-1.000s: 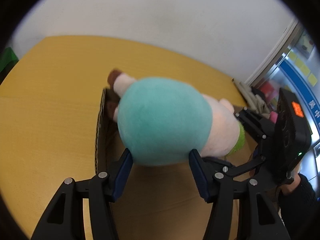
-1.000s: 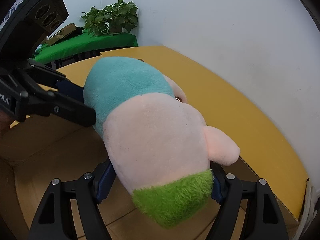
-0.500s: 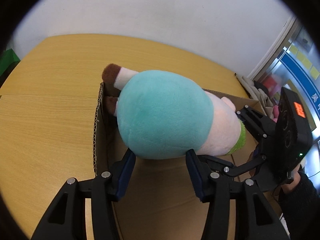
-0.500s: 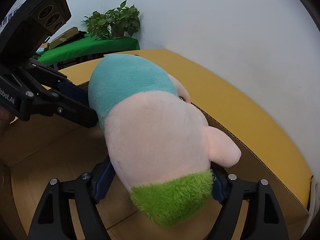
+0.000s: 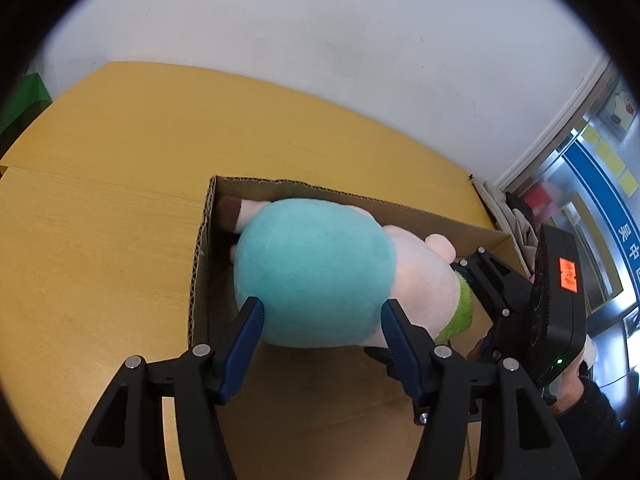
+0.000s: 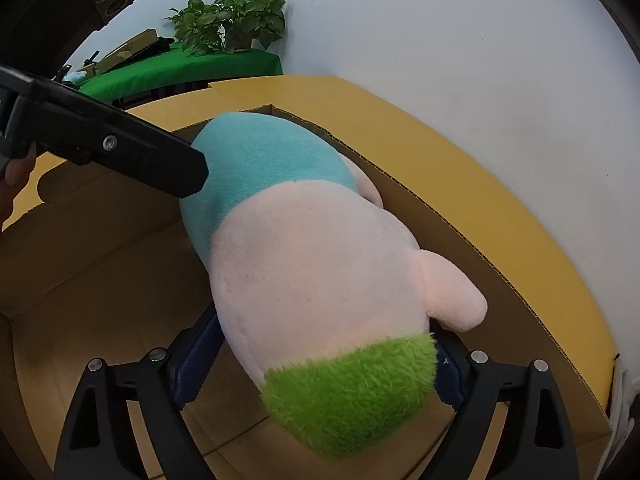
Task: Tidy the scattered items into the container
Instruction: 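Open both tools to drop the plush pig into the box, then withdraw both tools from the box toward the items on the table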
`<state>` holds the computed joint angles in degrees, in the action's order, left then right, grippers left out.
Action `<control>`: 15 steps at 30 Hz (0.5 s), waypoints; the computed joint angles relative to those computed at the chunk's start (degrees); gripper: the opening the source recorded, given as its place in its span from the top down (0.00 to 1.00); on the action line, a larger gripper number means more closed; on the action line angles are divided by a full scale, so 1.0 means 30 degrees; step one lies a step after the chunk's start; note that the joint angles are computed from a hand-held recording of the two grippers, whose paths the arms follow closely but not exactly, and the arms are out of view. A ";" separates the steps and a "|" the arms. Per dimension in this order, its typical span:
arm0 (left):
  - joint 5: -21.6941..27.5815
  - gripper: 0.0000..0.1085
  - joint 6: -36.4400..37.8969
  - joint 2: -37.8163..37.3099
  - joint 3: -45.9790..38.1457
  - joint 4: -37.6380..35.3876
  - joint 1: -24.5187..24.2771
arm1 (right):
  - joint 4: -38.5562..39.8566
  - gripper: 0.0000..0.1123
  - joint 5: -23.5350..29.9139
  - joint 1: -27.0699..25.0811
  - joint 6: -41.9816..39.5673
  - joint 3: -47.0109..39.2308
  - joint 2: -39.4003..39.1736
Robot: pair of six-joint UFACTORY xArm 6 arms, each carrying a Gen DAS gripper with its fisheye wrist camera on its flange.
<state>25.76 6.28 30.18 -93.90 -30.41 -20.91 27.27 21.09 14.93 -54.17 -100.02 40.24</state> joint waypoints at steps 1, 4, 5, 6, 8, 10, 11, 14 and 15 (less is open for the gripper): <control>-0.0071 0.44 0.0269 -0.0434 0.0572 -0.0101 -0.0030 | -0.0061 0.17 -0.0002 -0.0030 -0.0021 0.0398 -0.0352; -0.0908 0.44 0.0880 -0.2469 0.3107 -0.0008 -0.0239 | 0.0016 0.14 0.0097 -0.0370 0.0393 0.2065 -0.1953; -0.1224 0.44 0.1216 -0.3211 0.4004 -0.0123 -0.0350 | 0.0561 0.14 0.0272 -0.0536 0.0141 0.2705 -0.2646; -0.1521 0.44 0.1320 -0.4068 0.5008 0.0035 -0.0506 | 0.1287 0.14 0.0262 -0.0721 -0.0337 0.3742 -0.3649; -0.1999 0.44 0.0249 -0.5794 0.6989 0.1690 -0.0825 | 0.3029 0.14 -0.0073 -0.1066 -0.1432 0.6436 -0.6217; -0.2442 0.44 -0.0190 -0.7739 0.9215 0.2839 -0.1260 | 0.4695 0.12 -0.0082 -0.1517 -0.2451 0.9462 -0.9215; -0.2508 0.44 -0.0316 -0.8553 1.0144 0.3211 -0.1490 | 0.5135 0.10 -0.0115 -0.1688 -0.2554 1.0792 -1.0573; -0.2644 0.43 -0.0677 -1.0578 1.2764 0.4046 -0.2332 | 0.5868 0.09 0.0433 -0.2812 -0.1860 1.4767 -1.4404; -0.2786 0.43 -0.1031 -1.0782 1.3212 0.4416 -0.2628 | 0.5539 0.08 0.0683 -0.3203 -0.1120 1.5673 -1.5133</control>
